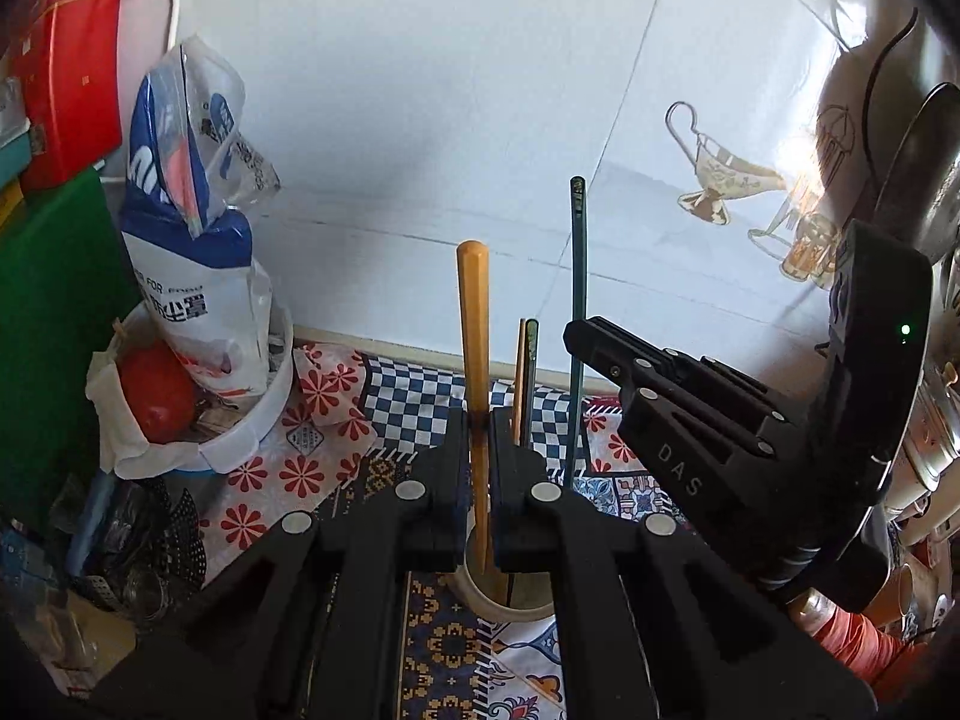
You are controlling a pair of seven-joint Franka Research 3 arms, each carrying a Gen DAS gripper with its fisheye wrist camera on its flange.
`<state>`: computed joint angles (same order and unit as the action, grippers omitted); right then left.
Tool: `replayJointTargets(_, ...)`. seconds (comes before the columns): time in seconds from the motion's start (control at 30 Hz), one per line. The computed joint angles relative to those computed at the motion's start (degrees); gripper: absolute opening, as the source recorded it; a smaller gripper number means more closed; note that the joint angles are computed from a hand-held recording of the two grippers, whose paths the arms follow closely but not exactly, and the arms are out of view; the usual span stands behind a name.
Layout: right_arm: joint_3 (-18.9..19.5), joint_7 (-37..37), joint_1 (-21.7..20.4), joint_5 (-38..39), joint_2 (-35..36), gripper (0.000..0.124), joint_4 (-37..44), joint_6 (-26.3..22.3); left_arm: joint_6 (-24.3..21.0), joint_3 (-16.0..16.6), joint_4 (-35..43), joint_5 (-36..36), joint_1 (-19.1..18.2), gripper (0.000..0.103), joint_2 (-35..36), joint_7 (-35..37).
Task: Organize utensils
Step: 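Lower the yellow chopstick into the cup and open the left tool while the right tool releases the teal stick, then move both open tools back down to the sticks lying on the cloth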
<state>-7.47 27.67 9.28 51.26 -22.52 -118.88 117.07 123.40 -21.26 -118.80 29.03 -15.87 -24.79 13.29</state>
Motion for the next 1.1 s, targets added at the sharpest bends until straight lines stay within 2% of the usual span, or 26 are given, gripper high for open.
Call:
replayJointTargets(0.17,0.5,0.4,-0.6,-2.5,1.2,0.006,-0.8,-0.1,1.8,1.5,-2.0,-2.9,-0.8,0.004,0.4,1.2)
replayJointTargets(0.53,0.5,0.6,-2.9,-10.7,2.0,0.006,0.6,-7.3,3.2,2.1,-3.1,-6.7,-1.5,0.004,1.7,2.5)
replayJointTargets(0.83,-0.3,-1.4,-4.6,-14.8,-0.5,0.006,2.6,-12.9,0.0,1.0,-0.7,-6.8,-2.2,0.005,2.3,3.0)
replayJointTargets(1.1,-1.8,-2.8,-6.1,-15.4,-4.3,0.006,2.5,-13.8,-4.8,-1.4,3.2,-4.8,-3.8,0.011,2.3,2.5)
